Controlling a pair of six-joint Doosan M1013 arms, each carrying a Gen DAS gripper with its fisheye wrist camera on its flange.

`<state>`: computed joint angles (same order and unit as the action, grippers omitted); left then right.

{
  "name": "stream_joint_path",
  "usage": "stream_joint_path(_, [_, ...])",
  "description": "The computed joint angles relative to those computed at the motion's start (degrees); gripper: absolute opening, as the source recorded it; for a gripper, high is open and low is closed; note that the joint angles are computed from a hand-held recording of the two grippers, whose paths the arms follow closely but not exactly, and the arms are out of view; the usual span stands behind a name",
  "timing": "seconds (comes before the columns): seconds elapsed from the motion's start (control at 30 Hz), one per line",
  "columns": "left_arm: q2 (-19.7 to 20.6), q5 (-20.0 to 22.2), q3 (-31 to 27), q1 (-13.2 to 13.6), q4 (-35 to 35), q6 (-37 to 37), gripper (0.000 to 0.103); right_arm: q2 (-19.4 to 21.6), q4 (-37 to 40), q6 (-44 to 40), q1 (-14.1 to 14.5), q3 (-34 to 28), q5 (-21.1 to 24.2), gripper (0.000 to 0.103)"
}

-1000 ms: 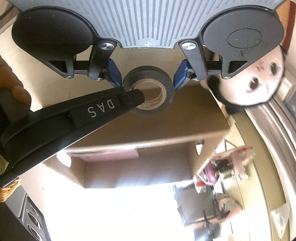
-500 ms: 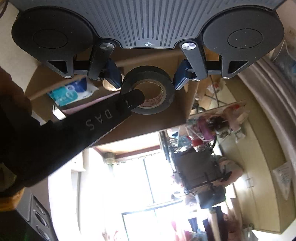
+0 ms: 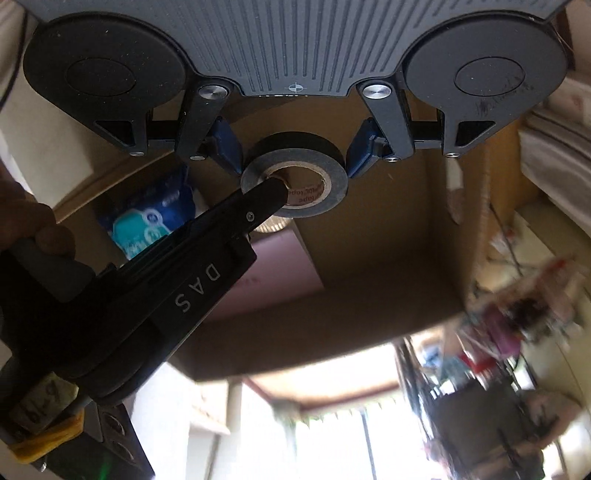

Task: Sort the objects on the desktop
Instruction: 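Lift the tape roll with the right gripper and carry it over the box, then lower the tape roll into the box beside the tin and open the right gripper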

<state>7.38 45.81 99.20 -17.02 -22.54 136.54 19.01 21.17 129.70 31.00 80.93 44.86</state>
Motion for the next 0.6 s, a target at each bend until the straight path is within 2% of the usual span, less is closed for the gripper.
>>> stream_joint_path(0.07, [1.91, 5.18, -2.55, 0.46, 0.51, -1.56, 0.062, 0.67, 3.09, -0.75, -0.78, 0.08, 1.50, 0.026])
stream_joint_path(0.17, [3.97, 10.70, -5.29, 0.78, 1.20, -3.16, 0.062, 1.33, 5.51, -1.43, -1.32, 0.11, 3.41, 0.026])
stream_joint_path(0.33, [6.51, 14.98, -7.64, 0.81, 1.28, -5.23, 0.060, 3.15, 5.47, -1.61, -1.75, -1.76, 8.13, 0.026])
stream_joint_path(0.6, [8.58, 18.40, -8.66, 0.32, 0.33, -6.17, 0.060, 4.21, 2.05, -1.57, -1.43, -3.03, 13.67, 0.026])
